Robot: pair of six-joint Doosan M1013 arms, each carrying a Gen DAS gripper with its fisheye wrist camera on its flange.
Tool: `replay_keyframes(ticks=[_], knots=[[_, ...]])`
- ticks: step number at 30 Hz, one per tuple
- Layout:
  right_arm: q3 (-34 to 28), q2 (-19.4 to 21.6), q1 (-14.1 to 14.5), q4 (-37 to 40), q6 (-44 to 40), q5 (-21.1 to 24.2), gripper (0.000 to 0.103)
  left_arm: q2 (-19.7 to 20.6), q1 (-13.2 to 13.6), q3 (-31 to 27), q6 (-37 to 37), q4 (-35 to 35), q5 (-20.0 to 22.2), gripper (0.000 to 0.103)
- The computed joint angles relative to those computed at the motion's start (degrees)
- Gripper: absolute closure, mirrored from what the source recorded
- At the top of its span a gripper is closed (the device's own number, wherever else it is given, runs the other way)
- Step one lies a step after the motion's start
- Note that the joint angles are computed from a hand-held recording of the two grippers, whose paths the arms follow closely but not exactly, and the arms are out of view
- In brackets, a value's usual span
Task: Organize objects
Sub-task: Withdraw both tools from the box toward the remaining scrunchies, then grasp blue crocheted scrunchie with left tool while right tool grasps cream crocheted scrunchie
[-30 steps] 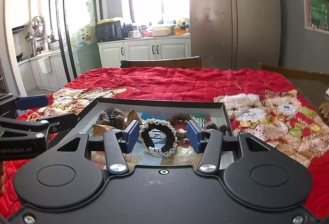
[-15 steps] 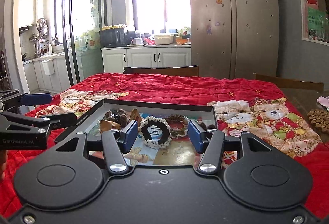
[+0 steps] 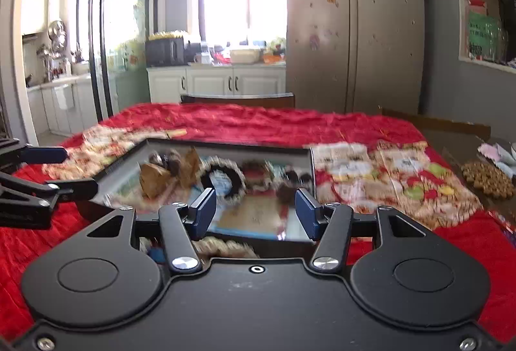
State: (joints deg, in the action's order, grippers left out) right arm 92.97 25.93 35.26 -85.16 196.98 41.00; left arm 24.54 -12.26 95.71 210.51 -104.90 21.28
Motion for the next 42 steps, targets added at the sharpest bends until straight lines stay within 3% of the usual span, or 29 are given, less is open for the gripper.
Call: replay_keyframes(ticks=[23, 34, 42], knots=[[0.12, 3.16, -1.35, 5.91, -0.66, -4.23, 0.056, 3.52, -0.16, -2.20, -27.20, 24.81, -0.50, 0.027], [0.22, 3.26, -2.14, 6.93, 0.75, -6.06, 0.060, 4.39, -0.24, -3.11, -33.42, 29.18, 0.40, 0.029], [0.37, 3.21, -2.30, 7.29, 0.98, -6.93, 0.067, 4.58, -0.35, -3.52, -37.44, 33.32, 0.88, 0.038]])
